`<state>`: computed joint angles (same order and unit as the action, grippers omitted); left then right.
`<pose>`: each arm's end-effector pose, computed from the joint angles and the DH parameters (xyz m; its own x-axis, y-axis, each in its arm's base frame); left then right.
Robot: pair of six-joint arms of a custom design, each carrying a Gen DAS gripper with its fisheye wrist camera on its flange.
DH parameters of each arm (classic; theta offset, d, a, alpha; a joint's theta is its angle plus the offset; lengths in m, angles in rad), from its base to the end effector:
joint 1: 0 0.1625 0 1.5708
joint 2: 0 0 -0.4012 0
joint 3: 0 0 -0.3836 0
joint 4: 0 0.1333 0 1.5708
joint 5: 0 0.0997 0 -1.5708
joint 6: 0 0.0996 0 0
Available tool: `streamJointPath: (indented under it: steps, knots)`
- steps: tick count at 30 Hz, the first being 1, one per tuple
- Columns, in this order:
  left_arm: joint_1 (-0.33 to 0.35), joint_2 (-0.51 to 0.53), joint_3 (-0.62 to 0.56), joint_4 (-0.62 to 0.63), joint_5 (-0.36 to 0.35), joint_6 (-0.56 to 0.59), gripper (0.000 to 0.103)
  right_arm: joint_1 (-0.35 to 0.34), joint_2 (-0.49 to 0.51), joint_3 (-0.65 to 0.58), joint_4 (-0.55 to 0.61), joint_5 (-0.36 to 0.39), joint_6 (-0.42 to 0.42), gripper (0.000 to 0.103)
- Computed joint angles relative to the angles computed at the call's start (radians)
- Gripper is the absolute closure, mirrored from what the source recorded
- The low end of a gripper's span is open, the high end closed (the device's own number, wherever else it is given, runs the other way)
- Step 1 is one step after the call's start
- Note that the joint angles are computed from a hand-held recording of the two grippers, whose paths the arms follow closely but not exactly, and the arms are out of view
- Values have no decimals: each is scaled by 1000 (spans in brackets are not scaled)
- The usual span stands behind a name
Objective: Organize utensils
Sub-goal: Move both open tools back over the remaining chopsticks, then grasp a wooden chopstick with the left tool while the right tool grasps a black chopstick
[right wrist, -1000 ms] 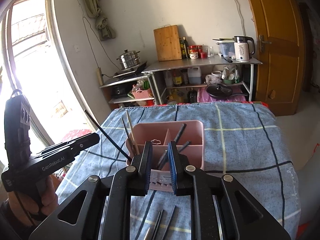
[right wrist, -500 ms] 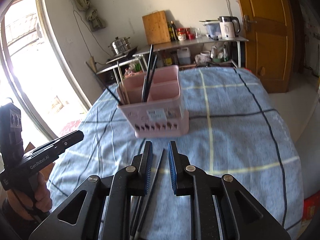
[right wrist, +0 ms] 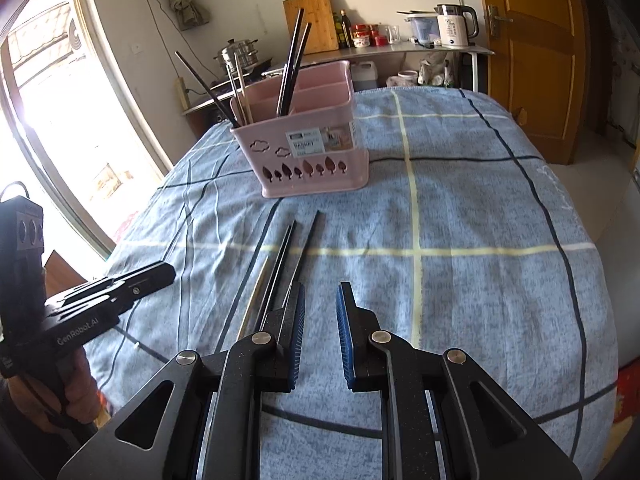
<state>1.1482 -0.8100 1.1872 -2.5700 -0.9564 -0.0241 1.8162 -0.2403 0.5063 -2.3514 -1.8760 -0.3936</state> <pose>-0.1385 -0.7729 0.3037 -0.8908 0.0109 -0.4543 0.3119 0.7417 -0.5938 0.3173 -0.8414 0.1235 -0.8065 -0.4053 0.4303 -0.5639 0.7460 -0.3542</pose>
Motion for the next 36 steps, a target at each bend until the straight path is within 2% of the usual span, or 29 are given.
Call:
streamJointPath:
  steps: [4,13,21,25,28,36]
  knots:
    - [10,27,-32,41,3,-12,90,0,4,-1,9,-6,-1,86]
    - [38,108,-148,128,-42,-47,90,-2,35,-56,55,-11,4,86]
    - [53,176,-237,189,-34,-63,90,-4,72,-123,96,-13,8,86]
    - [47,192,-249,181,-12,-43,90,-5,90,-157,119,-18,12,86]
    - [49,188,-255,194,-33,-61,90,-5,96,-168,125,-17,12,86]
    - [46,182,-249,220,-31,-84,88,-7,88,-153,116,-16,12,86]
